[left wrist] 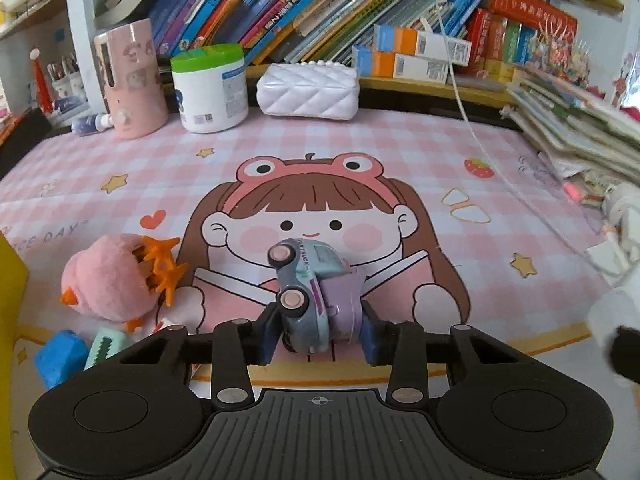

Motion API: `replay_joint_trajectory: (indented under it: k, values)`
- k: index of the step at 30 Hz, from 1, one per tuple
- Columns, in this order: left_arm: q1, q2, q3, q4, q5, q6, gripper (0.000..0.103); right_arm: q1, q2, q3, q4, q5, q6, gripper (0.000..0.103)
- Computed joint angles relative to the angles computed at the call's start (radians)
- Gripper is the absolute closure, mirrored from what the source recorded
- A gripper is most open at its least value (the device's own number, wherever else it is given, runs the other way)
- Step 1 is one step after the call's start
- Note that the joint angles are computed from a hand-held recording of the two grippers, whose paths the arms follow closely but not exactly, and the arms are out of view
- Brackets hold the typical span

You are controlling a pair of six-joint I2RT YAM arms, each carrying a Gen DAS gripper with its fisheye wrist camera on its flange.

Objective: Organize objects
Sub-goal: 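Grasp the white charger cube with the right tool while the left tool grasps the grey toy car, then lift the charger cube and toy car with both tools toward the yellow box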

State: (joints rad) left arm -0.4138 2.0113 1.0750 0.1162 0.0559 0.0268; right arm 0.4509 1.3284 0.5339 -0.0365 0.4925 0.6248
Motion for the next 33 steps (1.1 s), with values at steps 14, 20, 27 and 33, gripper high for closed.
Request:
replay_joint_trajectory:
  k: [14, 20, 27, 33]
  values:
    - [0.183, -0.448, -0.368, 0.038, 0.236, 0.006, 0.065, 0.160, 0.128, 0.119, -0.083, 0.042, 0.098, 0.054]
    - [0.330, -0.605, -0.483, -0.015, 0.328, 0.061, 0.065, 0.287, 0.197, 0.201, -0.130, 0.076, 0.154, 0.054]
    - [0.614, -0.740, -0.534, -0.138, 0.482, 0.203, 0.065, 0.444, 0.326, 0.376, -0.207, 0.124, 0.219, 0.054]
    - [0.898, -0.747, -0.494, -0.298, 0.615, 0.389, 0.065, 0.575, 0.468, 0.567, -0.263, 0.141, 0.239, 0.054]
